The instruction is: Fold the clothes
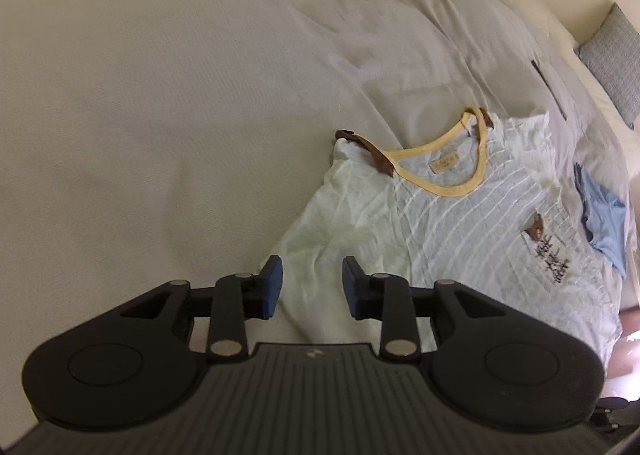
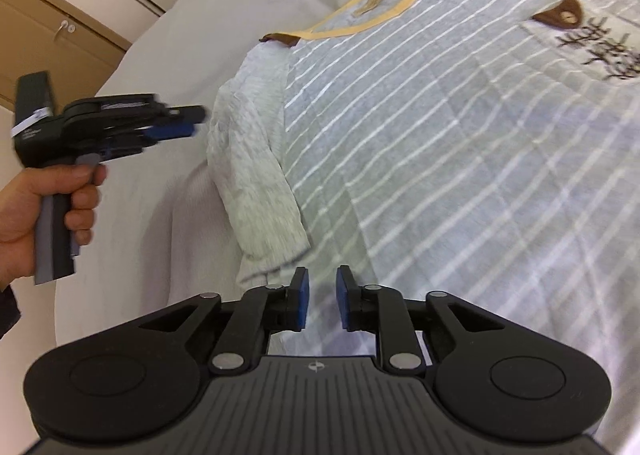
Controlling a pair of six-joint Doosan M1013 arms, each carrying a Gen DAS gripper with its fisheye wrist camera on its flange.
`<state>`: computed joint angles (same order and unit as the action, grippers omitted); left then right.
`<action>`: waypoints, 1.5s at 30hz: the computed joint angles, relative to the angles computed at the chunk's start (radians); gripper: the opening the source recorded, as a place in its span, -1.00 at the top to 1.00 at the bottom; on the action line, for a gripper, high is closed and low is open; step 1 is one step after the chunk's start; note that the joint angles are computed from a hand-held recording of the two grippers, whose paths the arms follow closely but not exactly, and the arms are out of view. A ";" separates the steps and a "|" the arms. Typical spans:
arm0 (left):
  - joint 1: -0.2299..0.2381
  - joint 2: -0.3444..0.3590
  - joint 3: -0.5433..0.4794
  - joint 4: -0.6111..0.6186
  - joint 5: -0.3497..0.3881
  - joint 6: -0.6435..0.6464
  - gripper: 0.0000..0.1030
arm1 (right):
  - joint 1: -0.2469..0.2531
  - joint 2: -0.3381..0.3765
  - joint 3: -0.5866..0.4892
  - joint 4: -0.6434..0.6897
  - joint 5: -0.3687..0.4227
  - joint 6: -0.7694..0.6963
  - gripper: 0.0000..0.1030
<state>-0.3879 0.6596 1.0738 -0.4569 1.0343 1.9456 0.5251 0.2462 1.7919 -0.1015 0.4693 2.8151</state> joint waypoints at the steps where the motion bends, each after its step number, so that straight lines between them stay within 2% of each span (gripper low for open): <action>1: -0.001 -0.019 0.022 0.013 -0.012 -0.005 0.47 | 0.004 -0.009 0.003 -0.005 0.010 0.008 0.54; 4: -0.007 -0.078 0.088 0.068 -0.048 -0.023 0.40 | 0.020 -0.038 0.008 -0.046 0.055 0.059 0.49; 6: -0.029 -0.120 0.140 0.148 -0.082 -0.046 0.38 | 0.031 -0.058 0.012 -0.081 0.086 0.100 0.46; 11: -0.081 -0.210 0.250 0.193 -0.102 -0.045 0.21 | 0.055 -0.112 0.028 -0.202 0.174 0.211 0.31; 14: -0.131 -0.261 0.302 0.244 -0.139 -0.055 -0.02 | 0.051 -0.158 0.054 -0.251 0.206 0.228 0.13; 16: -0.169 -0.292 0.333 0.287 -0.176 -0.102 -0.29 | 0.039 -0.192 0.079 -0.274 0.213 0.219 0.05; 19: -0.239 -0.317 0.358 0.398 -0.211 -0.230 -0.30 | -0.009 -0.253 0.130 -0.239 0.200 0.125 0.04; 23: -0.345 -0.322 0.350 0.516 -0.204 -0.422 -0.39 | -0.100 -0.346 0.198 -0.149 0.165 -0.075 0.03; 26: -0.420 -0.307 0.315 0.564 -0.196 -0.472 -0.51 | -0.177 -0.423 0.235 -0.115 0.179 -0.230 -0.01; 31: -0.508 -0.268 0.254 0.642 -0.228 -0.388 -0.67 | -0.323 -0.515 0.262 -0.054 0.227 -0.429 -0.04; 35: -0.549 -0.227 0.210 0.657 -0.262 -0.279 -0.69 | -0.404 -0.558 0.261 -0.069 0.253 -0.474 -0.05; 38: -0.568 -0.184 0.163 0.607 -0.281 -0.244 -0.69 | -0.449 -0.580 0.255 -0.086 0.267 -0.481 -0.05; 40: -0.589 -0.152 0.127 0.633 -0.280 -0.222 -0.69 | -0.470 -0.587 0.247 -0.106 0.270 -0.472 -0.05; 43: -0.615 -0.098 0.060 0.647 -0.259 -0.193 -0.64 | -0.527 -0.593 0.242 -0.077 0.246 -0.514 -0.11; 45: -0.628 -0.054 0.004 0.653 -0.235 -0.175 -0.46 | -0.579 -0.584 0.234 -0.018 0.243 -0.586 -0.11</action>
